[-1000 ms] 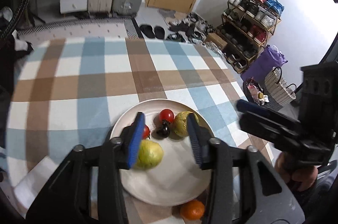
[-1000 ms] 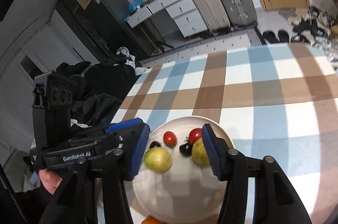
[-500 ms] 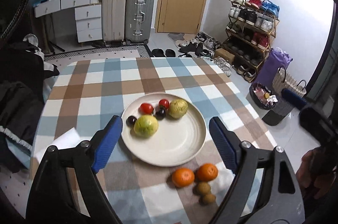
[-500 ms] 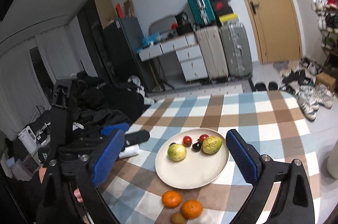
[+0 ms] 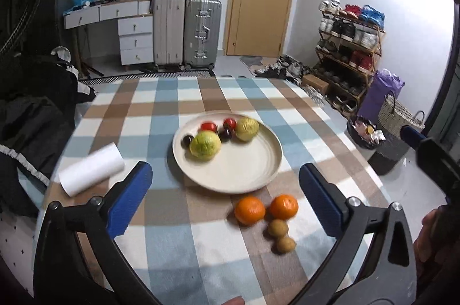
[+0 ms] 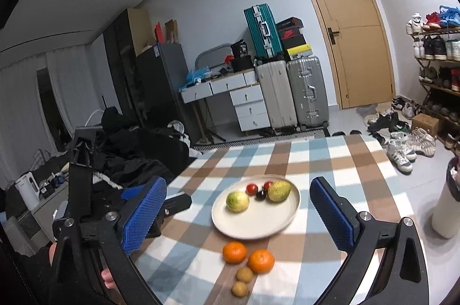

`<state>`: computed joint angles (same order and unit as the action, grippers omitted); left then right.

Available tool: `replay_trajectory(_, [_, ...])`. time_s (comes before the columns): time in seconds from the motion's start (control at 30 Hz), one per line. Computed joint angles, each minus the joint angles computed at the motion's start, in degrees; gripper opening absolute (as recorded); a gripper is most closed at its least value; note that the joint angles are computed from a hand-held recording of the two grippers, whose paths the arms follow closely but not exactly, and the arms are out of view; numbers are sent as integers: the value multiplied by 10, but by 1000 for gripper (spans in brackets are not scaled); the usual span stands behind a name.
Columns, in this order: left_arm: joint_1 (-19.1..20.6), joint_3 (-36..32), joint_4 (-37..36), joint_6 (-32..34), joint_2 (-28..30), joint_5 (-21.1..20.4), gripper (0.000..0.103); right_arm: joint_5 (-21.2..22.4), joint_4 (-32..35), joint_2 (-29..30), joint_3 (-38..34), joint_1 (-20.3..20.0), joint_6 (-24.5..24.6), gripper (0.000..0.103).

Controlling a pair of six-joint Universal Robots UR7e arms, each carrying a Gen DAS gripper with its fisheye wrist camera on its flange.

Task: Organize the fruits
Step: 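Withdraw both tools from the plate toward the brown kiwis, then close the right tool on a brown kiwi and lift it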

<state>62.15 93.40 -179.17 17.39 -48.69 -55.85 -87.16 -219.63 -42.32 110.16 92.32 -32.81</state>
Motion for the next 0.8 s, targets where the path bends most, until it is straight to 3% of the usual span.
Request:
replay_trajectory(0.3, [24, 51, -41, -9, 6, -5, 102, -58, -18, 40, 24, -21, 0, 102])
replay_trajectory(0.73, [66, 56, -14, -37, 17, -12, 102, -79, 133, 83, -28, -47, 23, 100])
replay_trajectory(0.8, [69, 52, -7, -42, 19, -17, 102, -84, 152, 85, -33, -45, 19, 90])
